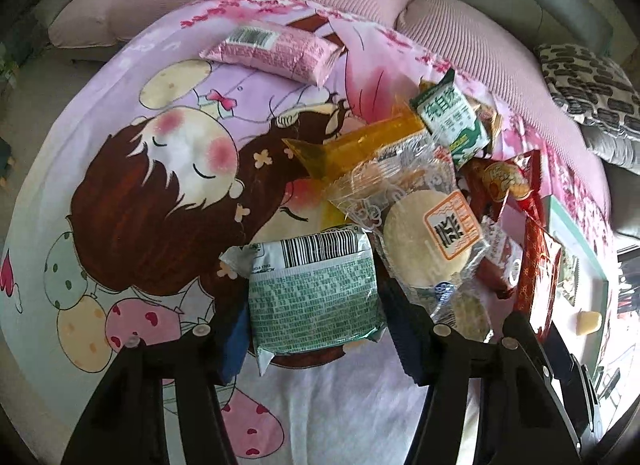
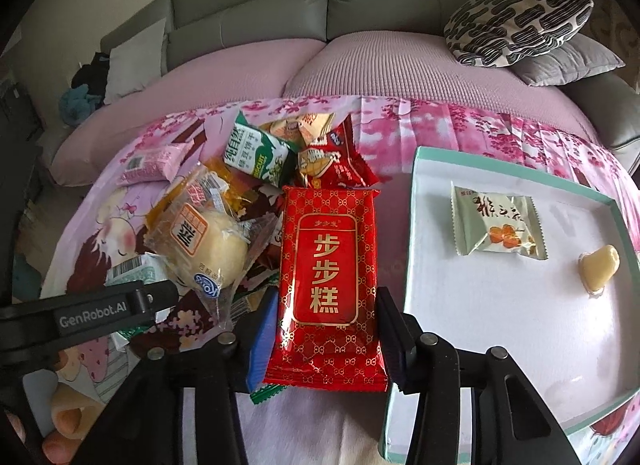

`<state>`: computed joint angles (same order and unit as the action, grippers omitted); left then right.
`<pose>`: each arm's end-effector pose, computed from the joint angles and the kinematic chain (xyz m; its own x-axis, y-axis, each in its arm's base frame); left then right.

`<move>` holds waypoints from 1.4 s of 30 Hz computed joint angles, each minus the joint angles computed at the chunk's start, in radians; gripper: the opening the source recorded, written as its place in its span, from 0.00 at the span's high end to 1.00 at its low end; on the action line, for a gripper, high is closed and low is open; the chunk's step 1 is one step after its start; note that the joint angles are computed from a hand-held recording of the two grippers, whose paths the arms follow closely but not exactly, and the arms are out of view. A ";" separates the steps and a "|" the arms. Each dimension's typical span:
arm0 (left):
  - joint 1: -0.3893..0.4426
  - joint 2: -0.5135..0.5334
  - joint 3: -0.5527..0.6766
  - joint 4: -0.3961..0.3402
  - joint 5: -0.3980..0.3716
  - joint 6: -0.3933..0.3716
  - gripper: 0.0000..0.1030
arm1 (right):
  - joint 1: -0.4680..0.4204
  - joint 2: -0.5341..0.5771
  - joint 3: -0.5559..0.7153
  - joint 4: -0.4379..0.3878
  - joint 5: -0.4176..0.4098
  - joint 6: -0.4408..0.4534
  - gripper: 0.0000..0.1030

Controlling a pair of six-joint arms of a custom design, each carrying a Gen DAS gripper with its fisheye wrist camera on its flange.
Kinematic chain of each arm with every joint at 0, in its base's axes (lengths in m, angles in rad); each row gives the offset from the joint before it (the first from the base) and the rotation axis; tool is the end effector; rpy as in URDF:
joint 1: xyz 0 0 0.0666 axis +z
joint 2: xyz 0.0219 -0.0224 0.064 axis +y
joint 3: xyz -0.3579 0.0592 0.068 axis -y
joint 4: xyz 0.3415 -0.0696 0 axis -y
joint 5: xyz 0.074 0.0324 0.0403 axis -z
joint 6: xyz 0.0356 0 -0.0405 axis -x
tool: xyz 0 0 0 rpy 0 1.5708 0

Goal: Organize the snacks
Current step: 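Lift the red packet with the right tool while the left tool carries the green packet over the tray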

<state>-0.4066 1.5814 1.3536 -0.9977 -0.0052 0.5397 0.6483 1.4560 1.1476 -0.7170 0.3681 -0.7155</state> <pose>0.4254 -0.1834 0.3074 -0.9438 -0.1531 -0.2929 -0.1062 0.9797 -0.1697 0.3502 0.2487 0.2985 -0.7863 0.1722 -0.5933 0.1341 0.9850 0.1081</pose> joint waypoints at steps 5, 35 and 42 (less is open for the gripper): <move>0.004 -0.058 -0.026 0.024 -0.008 -0.001 0.39 | 0.001 -0.028 -0.012 -0.007 0.002 -0.017 0.52; -0.271 -0.037 0.073 0.129 -0.109 -0.153 0.39 | -0.152 -0.303 -0.193 -0.075 0.045 -0.175 0.52; -0.341 0.015 0.107 0.181 -0.078 -0.209 0.39 | -0.253 -0.428 -0.269 -0.139 0.084 -0.239 0.52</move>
